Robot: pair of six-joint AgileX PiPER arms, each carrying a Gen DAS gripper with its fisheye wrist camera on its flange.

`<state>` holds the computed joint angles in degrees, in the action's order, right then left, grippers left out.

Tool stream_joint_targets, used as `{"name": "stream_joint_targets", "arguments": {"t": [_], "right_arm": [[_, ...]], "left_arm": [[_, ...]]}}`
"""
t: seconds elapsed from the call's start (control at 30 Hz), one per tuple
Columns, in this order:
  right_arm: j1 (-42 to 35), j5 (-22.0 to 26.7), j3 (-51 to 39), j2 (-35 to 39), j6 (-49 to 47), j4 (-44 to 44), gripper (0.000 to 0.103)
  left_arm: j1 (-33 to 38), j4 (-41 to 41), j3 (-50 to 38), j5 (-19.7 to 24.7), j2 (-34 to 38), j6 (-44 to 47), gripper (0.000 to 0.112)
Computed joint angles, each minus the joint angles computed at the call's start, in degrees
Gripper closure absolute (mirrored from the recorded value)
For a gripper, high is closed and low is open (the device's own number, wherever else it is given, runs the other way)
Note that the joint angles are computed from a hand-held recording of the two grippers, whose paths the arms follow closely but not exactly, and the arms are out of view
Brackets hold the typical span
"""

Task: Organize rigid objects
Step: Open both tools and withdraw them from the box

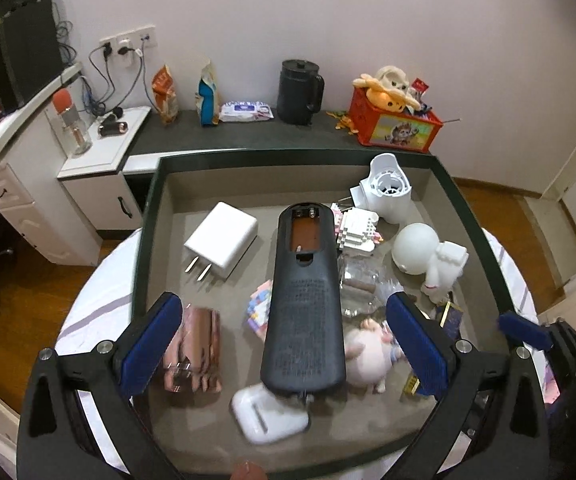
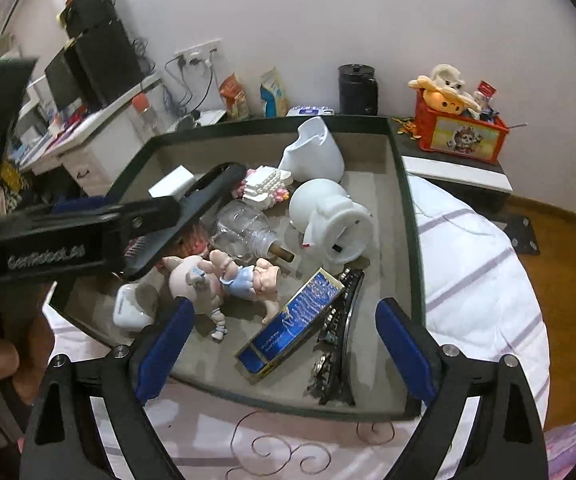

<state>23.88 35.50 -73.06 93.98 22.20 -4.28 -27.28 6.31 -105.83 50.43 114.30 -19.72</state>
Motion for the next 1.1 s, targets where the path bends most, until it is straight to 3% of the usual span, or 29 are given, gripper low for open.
{"name": "stream_joint_targets", "arguments": {"t": [0.37,0.6,0.87,1.1], "right_arm": [[5.88,1.29,6.61,-10.02,15.19,-8.16,0.0],[14.75,6.46,11.26,-18.7,30.12,-18.51,0.0],[30.64,18.35,14.68,-27.64,47.74,-31.03,0.0],[47.05,33.0,15.38,-32.01,60.27,-39.12,0.0]], "left_arm": [[-5.02,10.9,18.48,-3.54,-18.56,-9.44,0.01],[-11.57,18.23,30.9,-1.36,-32.72,-17.83,0.01],[-24.06,27.99,40.99,6.44,-46.64,-32.56,0.01],[-38.8,37.42,45.66,18.97,-53.96,-48.58,0.01]]}}
